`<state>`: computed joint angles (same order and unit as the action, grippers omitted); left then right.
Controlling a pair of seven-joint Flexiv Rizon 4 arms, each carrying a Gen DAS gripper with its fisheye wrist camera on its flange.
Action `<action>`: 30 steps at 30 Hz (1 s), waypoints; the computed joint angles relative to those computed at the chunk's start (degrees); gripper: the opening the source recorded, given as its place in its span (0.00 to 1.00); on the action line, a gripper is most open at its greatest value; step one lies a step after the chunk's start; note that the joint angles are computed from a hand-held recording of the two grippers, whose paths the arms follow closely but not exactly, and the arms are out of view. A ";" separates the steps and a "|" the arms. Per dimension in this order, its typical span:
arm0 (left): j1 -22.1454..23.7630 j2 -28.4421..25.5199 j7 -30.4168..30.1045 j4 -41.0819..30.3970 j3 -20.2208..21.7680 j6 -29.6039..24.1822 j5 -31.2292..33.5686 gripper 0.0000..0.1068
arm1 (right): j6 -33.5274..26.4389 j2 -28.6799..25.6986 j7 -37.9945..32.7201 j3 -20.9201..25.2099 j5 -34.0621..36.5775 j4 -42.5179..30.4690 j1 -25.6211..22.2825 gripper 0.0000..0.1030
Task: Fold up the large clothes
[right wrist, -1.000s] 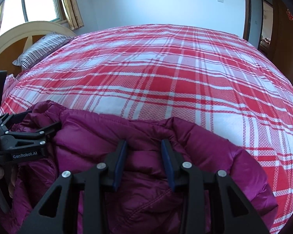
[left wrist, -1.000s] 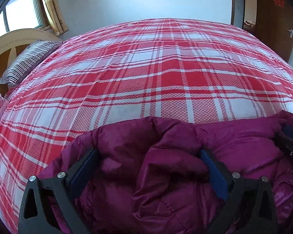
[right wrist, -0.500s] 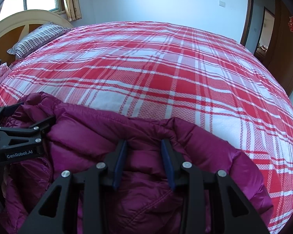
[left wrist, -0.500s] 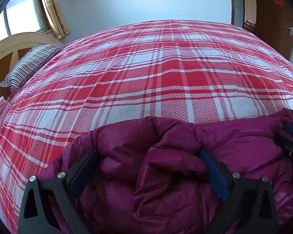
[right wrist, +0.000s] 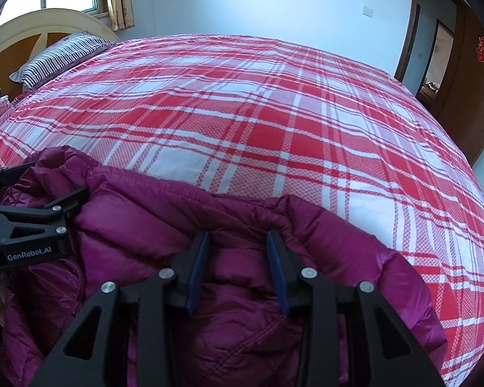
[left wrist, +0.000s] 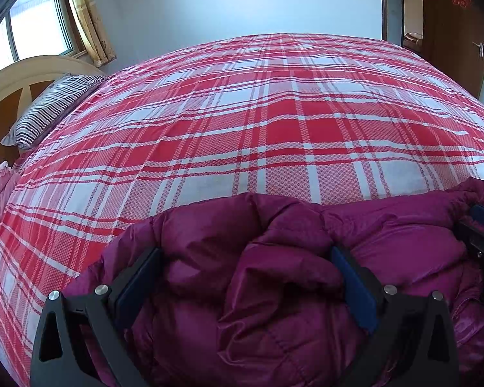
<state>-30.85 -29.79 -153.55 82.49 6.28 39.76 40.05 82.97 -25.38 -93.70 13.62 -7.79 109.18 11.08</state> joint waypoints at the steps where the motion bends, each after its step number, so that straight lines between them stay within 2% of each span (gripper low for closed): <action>1: 0.01 -0.03 -0.02 -0.02 -0.01 0.00 0.00 0.96 | -0.01 -0.02 0.05 -0.11 -0.06 -0.01 0.11 0.38; 30: -0.05 -0.09 -0.05 -0.10 -0.01 -0.21 0.10 0.96 | 0.38 0.02 0.84 -0.83 -1.15 0.32 0.61 0.38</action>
